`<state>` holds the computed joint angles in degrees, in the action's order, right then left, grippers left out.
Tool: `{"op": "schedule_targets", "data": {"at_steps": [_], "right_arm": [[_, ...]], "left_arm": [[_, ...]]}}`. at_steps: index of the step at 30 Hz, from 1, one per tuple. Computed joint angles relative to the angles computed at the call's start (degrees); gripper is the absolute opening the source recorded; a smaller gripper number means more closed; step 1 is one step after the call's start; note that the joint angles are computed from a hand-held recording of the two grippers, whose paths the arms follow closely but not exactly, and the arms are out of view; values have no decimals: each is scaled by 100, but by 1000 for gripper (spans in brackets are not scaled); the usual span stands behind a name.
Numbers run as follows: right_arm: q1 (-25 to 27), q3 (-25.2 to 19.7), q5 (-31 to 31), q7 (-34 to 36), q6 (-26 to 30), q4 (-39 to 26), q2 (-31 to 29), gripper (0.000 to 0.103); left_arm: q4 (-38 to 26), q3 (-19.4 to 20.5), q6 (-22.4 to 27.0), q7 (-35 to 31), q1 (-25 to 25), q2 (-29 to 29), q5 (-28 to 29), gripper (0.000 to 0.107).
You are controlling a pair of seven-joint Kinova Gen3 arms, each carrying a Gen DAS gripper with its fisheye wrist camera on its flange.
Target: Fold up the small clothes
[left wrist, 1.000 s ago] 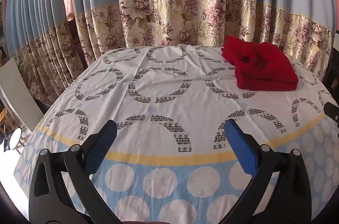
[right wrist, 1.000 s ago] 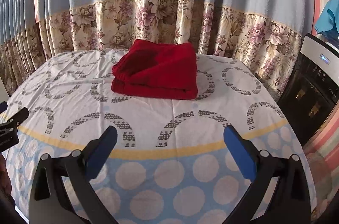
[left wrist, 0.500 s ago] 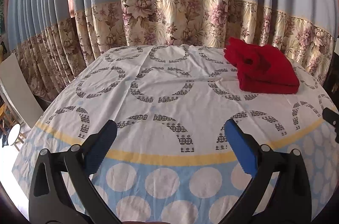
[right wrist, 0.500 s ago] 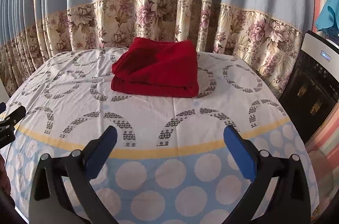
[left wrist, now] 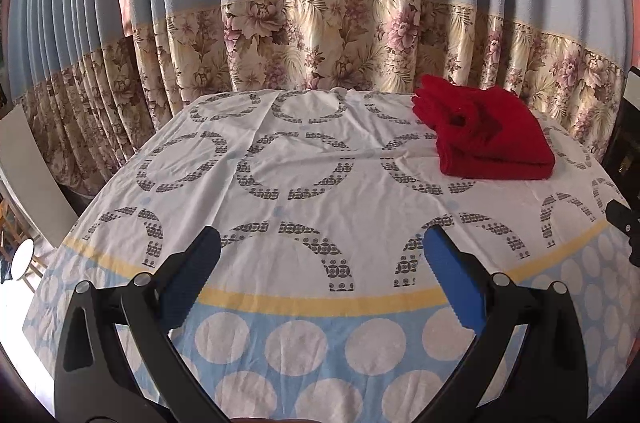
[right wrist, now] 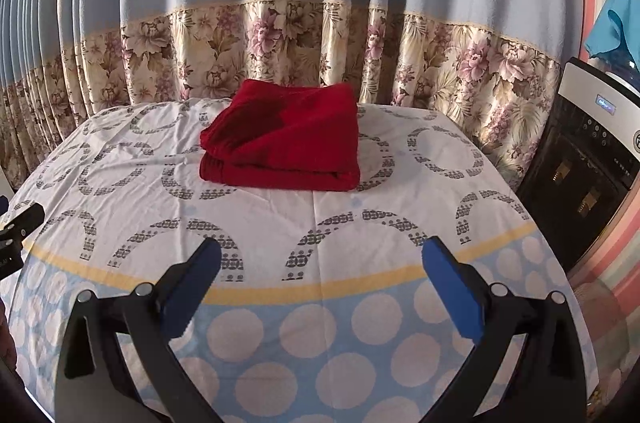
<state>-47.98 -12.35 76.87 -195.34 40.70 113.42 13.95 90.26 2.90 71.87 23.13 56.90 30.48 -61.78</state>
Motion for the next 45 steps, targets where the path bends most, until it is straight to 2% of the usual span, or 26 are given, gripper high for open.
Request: {"op": "schedule_targets", "data": {"at_steps": [10, 24, 36, 42, 45], "right_arm": [[40, -57, 152, -102, -42, 127, -122, 101], [147, -80, 136, 103, -148, 185, -188, 101], [331, -99, 431, -195, -484, 399, -248, 101], [415, -83, 383, -17, -660, 384, -198, 101], [423, -78, 386, -28, -689, 386, -189, 101]], "left_arm": [[-8, 29, 42, 8, 21, -24, -22, 100], [21, 40, -71, 35, -19, -78, -18, 100], [-288, -45, 204, -79, 59, 152, 103, 100], [-48, 49, -233, 94, -111, 5, 73, 100], [-275, -90, 30, -84, 0, 178, 201, 100]]}}
